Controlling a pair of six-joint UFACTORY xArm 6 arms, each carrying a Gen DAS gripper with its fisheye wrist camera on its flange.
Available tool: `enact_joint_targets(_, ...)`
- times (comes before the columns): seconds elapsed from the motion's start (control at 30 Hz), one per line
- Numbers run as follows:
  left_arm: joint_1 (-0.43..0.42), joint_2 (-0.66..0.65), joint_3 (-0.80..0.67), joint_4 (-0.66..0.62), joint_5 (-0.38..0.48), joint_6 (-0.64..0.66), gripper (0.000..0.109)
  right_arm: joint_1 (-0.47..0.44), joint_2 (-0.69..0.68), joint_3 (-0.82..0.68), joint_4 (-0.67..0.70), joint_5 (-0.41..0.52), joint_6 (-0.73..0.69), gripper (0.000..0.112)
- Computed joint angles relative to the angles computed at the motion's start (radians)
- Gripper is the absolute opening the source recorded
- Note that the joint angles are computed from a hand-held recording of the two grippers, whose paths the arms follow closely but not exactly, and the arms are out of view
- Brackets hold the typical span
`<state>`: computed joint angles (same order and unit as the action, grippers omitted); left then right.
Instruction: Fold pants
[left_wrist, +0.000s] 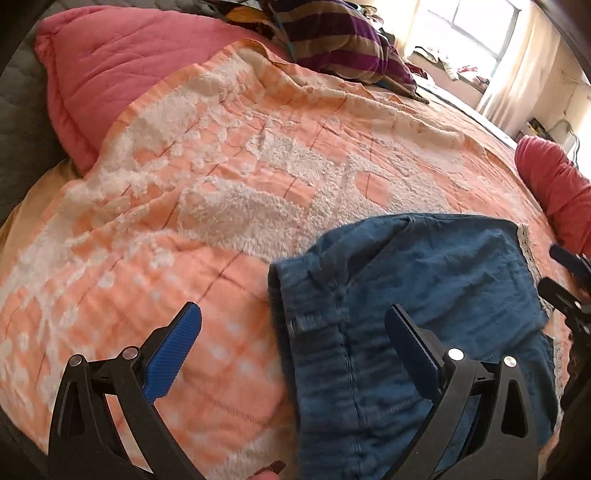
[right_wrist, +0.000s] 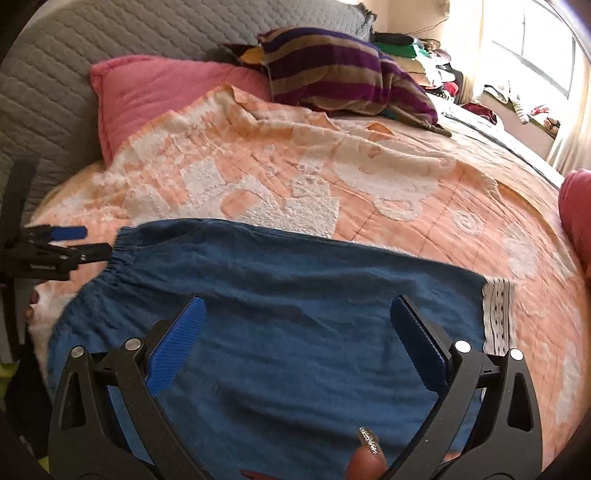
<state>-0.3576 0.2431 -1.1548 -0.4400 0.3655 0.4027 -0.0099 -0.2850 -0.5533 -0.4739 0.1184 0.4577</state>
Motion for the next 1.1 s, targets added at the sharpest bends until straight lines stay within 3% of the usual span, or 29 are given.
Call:
enact_joint_targets(0.13, 0.004, 0.066, -0.079, 0.000, 0.031, 0.026, 0.099, -0.007, 0.102, -0.081, -0.014, 0.003, -0.049, 0.095)
enact_joint_targets(0.2, 0.008, 0.099, -0.117, 0.043, 0.061, 0.005, 0.099, 0.004, 0.147, -0.113, 0.104, 0.009, -0.154, 0.095)
enact_joint_targets(0.27, 0.013, 0.126, -0.152, 0.003, 0.095, 0.046, 0.099, 0.002, 0.197, -0.156, 0.122, 0.009, -0.184, 0.095)
enact_joint_targets(0.4, 0.010, 0.163, -0.179, 0.028, 0.071, 0.034, 0.099, -0.009, 0.282, -0.235, 0.045, 0.025, -0.159, 0.095)
enact_joint_targets(0.53, 0.012, 0.199, -0.214, 0.037, 0.081, 0.031, 0.097, -0.002, 0.342, -0.294, 0.144, 0.043, -0.283, 0.095)
enact_joint_targets(0.57, 0.009, 0.202, -0.213, 0.045, 0.069, 0.032, 0.092, -0.003, 0.356, -0.309, 0.143, 0.050, -0.293, 0.095)
enact_joint_targets(0.6, 0.005, 0.200, -0.208, 0.041, 0.064, 0.049, 0.074, -0.005, 0.367, -0.323, 0.113, 0.059, -0.273, 0.095)
enact_joint_targets(0.67, -0.004, 0.191, -0.196, 0.016, 0.047, 0.095, 0.053, -0.006, 0.390, -0.351, 0.082, 0.079, -0.260, 0.095)
enact_joint_targets(0.73, -0.008, 0.178, -0.183, -0.080, 0.051, 0.187, 0.040, 0.004, 0.407, -0.368, 0.112, 0.088, -0.323, 0.095)
enact_joint_targets(0.83, -0.017, 0.155, -0.148, -0.109, 0.001, 0.221, 0.037, 0.013, 0.430, -0.392, 0.046, 0.098, -0.317, 0.095)
enact_joint_targets(0.93, -0.030, 0.101, -0.084, -0.223, -0.060, 0.326, 0.036, 0.024, 0.446, -0.411, 0.025, 0.105, -0.331, 0.095)
enact_joint_targets(1.1, -0.058, 0.029, -0.014, -0.357, -0.129, 0.462, 0.035, 0.045, 0.465, -0.421, 0.082, 0.067, -0.434, 0.095)
